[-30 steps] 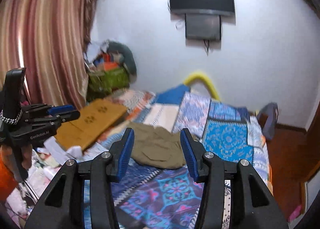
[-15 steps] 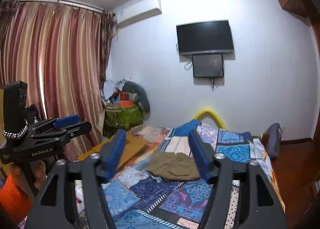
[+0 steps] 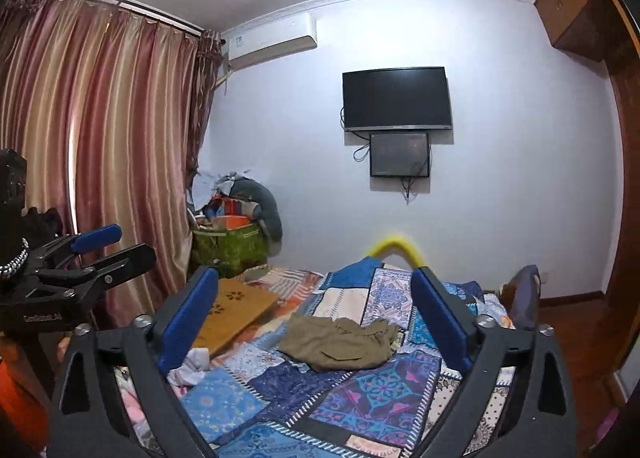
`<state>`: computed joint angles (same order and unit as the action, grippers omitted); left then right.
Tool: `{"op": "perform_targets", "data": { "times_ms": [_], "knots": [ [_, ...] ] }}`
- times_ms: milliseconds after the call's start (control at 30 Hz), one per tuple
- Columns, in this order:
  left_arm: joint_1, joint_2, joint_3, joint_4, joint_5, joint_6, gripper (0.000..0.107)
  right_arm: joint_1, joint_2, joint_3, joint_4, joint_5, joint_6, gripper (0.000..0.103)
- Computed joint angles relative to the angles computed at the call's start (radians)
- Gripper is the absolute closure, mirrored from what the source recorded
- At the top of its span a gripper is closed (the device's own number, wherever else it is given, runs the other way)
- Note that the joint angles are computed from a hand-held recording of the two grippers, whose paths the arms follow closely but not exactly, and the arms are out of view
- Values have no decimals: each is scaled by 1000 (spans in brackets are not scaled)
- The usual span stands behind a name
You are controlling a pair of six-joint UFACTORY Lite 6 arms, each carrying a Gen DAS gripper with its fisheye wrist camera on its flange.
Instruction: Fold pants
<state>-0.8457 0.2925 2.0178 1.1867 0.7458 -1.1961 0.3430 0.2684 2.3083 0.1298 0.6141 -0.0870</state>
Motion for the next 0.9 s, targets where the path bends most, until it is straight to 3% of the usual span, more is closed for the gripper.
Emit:
{"op": "perform_targets", "data": {
  "times_ms": [67,333,900],
  "knots": [
    [0,-6,-12,4,-1,-5,5,2,23,32,-15,11,11,2],
    [26,4,-7,-38,-20,2,5,7,-66,-115,-44,-41,28,1],
    [28,14,-21,-31,-26,-15,4,-3,-55,-86,-35,-2,37,1]
  ]
}}
